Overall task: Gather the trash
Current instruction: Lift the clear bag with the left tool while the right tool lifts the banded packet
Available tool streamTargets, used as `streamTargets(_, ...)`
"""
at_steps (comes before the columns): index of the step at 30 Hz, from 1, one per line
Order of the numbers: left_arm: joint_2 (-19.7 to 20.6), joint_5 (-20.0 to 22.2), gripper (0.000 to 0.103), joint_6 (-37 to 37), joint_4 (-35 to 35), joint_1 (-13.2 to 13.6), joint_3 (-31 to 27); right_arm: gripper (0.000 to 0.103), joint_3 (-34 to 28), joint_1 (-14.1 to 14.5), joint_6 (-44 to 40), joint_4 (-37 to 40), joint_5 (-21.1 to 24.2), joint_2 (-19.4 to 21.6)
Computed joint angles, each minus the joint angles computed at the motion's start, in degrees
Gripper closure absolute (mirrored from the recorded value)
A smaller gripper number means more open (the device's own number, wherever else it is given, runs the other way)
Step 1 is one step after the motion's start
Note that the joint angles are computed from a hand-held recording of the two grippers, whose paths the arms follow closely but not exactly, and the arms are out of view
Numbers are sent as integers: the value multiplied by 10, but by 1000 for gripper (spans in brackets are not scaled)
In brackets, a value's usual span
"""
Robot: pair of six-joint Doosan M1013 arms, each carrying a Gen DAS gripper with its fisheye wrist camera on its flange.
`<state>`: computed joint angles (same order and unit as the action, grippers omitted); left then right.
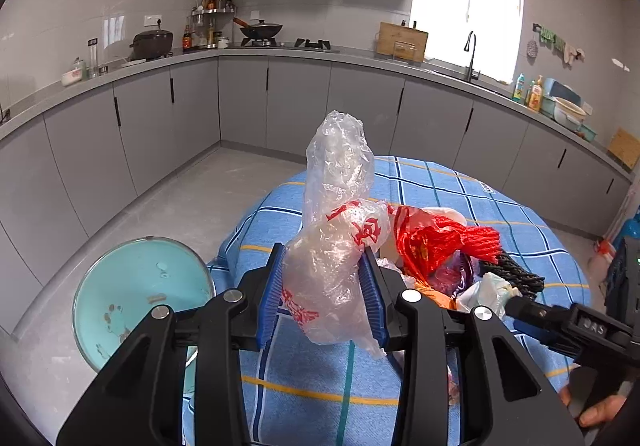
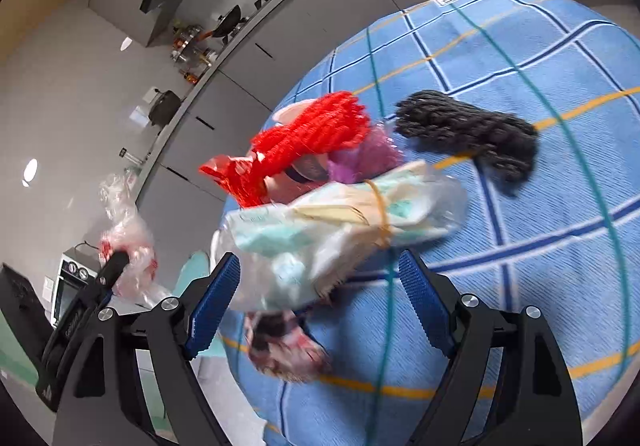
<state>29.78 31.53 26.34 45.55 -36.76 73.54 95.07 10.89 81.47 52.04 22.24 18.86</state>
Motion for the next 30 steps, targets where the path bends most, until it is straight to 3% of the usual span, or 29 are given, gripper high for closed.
streamTargets(5,-5,-1,66,-12,13,2,10,21,-30,-18,69,58,73,36)
streamTargets(9,-8,4,66,-19,16,3,16,25,-34,-16,99,48,72,43)
streamTargets(11,-8,4,66,-18,14,3,18,49,-34,-10,94,29,57,38)
streamTargets(14,-8,6,66,-19,13,4,18,74,-35,3,97,-27,23,28)
streamTargets(17,-10,9,66,-42,32,4,23,78,-36,14,124,-110,-11,18)
streamTargets(20,-12,12,66,-57,38,4,27,84,-37,20,124,-138,-24,16)
streamTargets(30,-25,8,66,-87,58,4,48,85,-48,40,192,-260,-50,15)
